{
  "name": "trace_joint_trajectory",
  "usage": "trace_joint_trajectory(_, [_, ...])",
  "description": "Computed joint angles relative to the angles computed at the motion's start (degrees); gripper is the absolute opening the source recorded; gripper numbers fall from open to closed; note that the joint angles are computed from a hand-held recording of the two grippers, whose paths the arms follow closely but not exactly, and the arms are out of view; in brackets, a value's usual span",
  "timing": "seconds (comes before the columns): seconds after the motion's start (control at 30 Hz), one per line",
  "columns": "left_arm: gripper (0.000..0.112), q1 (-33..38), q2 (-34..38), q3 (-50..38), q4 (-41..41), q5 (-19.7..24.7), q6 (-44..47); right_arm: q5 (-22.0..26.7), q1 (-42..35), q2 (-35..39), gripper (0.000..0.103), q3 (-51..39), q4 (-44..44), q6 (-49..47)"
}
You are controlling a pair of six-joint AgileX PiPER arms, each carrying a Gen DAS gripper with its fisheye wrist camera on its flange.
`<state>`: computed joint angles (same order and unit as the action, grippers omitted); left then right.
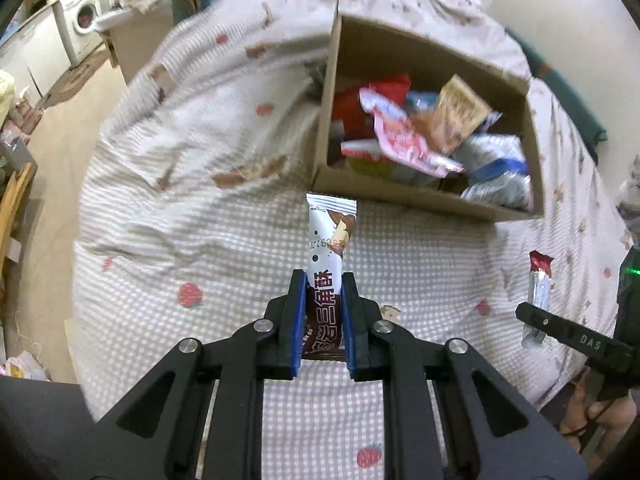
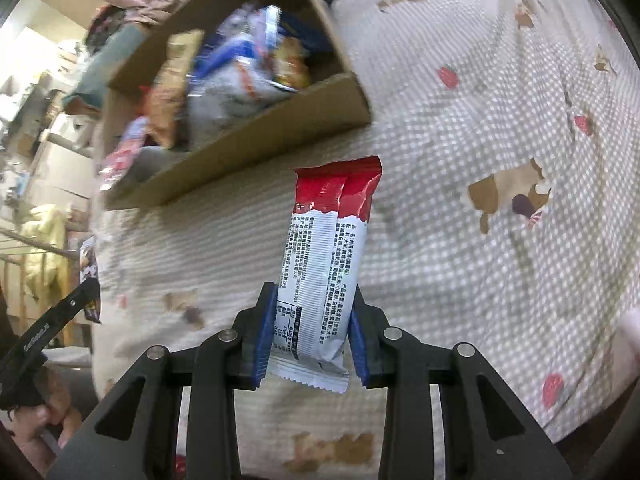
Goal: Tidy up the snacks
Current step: 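Carry both bars over the box and release them inside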
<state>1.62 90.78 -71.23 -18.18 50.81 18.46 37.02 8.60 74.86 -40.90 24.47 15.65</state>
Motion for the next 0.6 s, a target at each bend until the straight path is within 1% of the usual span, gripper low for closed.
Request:
trace_joint_trajectory(0.03, [0.013, 0.73, -1.51, 0.19, -0.78, 0.38, 0.88, 0.56, 1.08, -2.35, 0.034, 0.43, -0.95, 1.40])
trace_joint_trajectory(0.07, [0.013, 1.76, -2.74, 0.26, -1.95, 0.84, 2.09, 2.36, 0.95, -5.38, 0.034, 1.02, -1.04, 1.56])
trace_joint_trajectory(0.1, [0.013, 3.18, -4.65, 0.75, -3.36, 1.46, 3.73, 2.68, 3.03, -8.09, 0.034, 1.62, -2.02, 3.87])
trace_joint_trajectory(0.13, [0.013, 3.90, -4.87, 0.24, -4.18, 1.75, 4.67, 3.35, 4.09, -10.48, 0.034, 1.76, -3.46, 5.46])
trace_joint_trajectory(0.27, [0.013, 7.46, -5.74, -1.85, -7.64, 4.86, 7.89, 5.75, 7.94, -16.19, 0.034, 0.41, -8.63, 10.56])
trace_joint_trajectory(0.3, [0.013, 8.00, -5.93, -2.76, -8.62, 6.07, 8.27, 5.58, 10.55, -16.63, 0.034, -0.34, -11.26, 14.00])
trace_joint_trajectory(0.37, [0.013, 7.66, -6.01, -3.88, -9.54, 6.42, 8.29, 7.16, 12.87, -20.13, 0.034, -0.92, -14.16, 16.99])
trace_joint_trajectory(0.4, [0.013, 7.37, -6.06, -4.62, -9.98, 6.72, 8.19, 6.96, 12.80, -20.85, 0.034, -0.80, -14.20, 16.46])
trace_joint_trajectory(0.43, [0.013, 6.83, -5.82, -5.57, -10.30, 6.98, 7.81, 8.35, 12.08, -21.52, 0.034, -2.31, -13.94, 15.39])
trace_joint_trajectory(0.47, [0.013, 6.16, -5.37, -6.65, -10.52, 7.16, 7.29, 8.10, 12.24, -20.90, 0.034, -2.90, -14.23, 15.46])
trace_joint_trajectory(0.5, [0.013, 5.51, -4.76, -7.78, -10.68, 7.29, 6.94, 7.43, 11.39, -17.99, 0.034, -5.78, -13.30, 13.67])
trace_joint_trajectory(0.53, [0.013, 4.54, -3.97, -9.26, -10.49, 7.37, 6.42, 7.55, 8.67, -15.37, 0.034, -8.43, -10.95, 9.60])
trace_joint_trajectory(0.57, [0.013, 3.54, -3.03, -10.79, -10.13, 7.36, 5.77, 8.07, 7.53, -14.15, 0.034, -10.36, -9.86, 7.69])
trace_joint_trajectory(0.6, [0.013, 2.82, -2.34, -11.89, -9.84, 7.32, 5.24, 6.97, 6.76, -10.65, 0.034, -12.88, -8.66, 5.90])
